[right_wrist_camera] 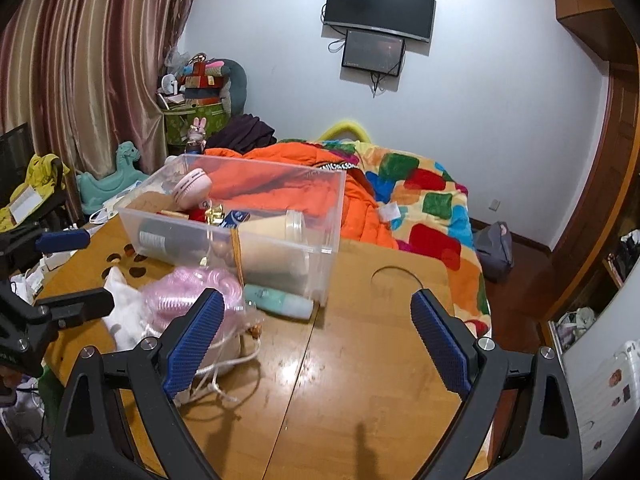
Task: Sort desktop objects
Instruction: 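Move both grippers back toward the white cloth bag and bagged pink rope, then grasp the white cloth drawstring bag with the right gripper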
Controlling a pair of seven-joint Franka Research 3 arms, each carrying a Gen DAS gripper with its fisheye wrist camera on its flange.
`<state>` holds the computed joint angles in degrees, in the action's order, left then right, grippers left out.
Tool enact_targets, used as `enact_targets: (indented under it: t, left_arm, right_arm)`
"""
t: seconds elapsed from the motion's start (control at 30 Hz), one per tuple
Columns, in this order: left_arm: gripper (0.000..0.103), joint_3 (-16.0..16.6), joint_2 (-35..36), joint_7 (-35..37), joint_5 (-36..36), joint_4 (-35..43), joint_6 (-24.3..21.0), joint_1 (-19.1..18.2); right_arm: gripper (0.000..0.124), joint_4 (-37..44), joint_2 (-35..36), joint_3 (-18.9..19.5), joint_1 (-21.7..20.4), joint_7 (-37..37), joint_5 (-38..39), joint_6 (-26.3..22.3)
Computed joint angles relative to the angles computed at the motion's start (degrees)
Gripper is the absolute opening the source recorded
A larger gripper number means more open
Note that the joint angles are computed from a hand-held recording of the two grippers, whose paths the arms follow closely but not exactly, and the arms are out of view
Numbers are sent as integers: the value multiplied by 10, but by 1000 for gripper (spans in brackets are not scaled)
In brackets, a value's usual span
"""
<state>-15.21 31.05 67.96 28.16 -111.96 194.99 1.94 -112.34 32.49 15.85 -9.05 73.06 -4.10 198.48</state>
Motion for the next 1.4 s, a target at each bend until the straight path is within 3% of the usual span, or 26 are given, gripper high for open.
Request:
enact_targets:
  t: [0.07, 0.2, 0.37, 0.47, 0.53, 0.67, 0.73, 0.8, 0.93, 1.03, 1.1, 1.2, 1.27, 1.4]
  left_arm:
    - [98, -6, -1, -3, 2, -4, -3, 4]
    - [98, 34, -11, -1, -20, -16, 4, -36]
    - [98, 35, -14, -3, -26, -12, 6, -32]
    - [98, 9, -6, -4, -15, 9, -10, -9]
    - [98, -15, 4, -2, -7, 27, -25, 10]
    - [98, -57, 28, 18, 0, 58, -56, 36]
    - [98, -50, 32, 30, -7, 66, -64, 25]
    - [98, -36, 30, 36, -19, 67, -62, 11]
    - [98, -52, 26, 37, -34, 55, -55, 34]
    - [98, -67, 20, 39, -35, 45, -57, 55]
    - [98, -56, 13, 40, -37, 39, -53, 49]
    - [98, -38, 2, 38, -38, 25, -39, 39]
    - [98, -40, 2, 34, -35, 23, -35, 43]
    - [98, -38, 7, 26, -32, 27, -36, 43]
  right_arm:
    - [93, -7, 0, 0, -2, -1, -3, 4]
    - [93, -18, 0, 9, -14, 4, -13, 3]
    - [93, -36, 8, 83, -96, 28, -57, -22]
    - [93, -44, 25, 154, -166, 34, -84, -46]
    - [93, -49, 33, 181, -188, 25, -84, -59]
    - [93, -59, 38, 194, -191, 0, -72, -53]
    - [93, -65, 45, 214, -207, -8, -78, -49]
    - [93, -69, 63, 257, -246, -17, -99, -56]
    - [92, -62, 103, 314, -284, -53, -115, -77]
    - [83, -36, 126, 329, -277, -84, -105, -117]
    - [79, -16, 131, 318, -252, -96, -90, -143]
    - [76, -1, 123, 275, -199, -107, -65, -136]
    - [49, -2, 113, 252, -175, -118, -52, -128]
    - [28, -5, 129, 298, -222, -154, -31, -150]
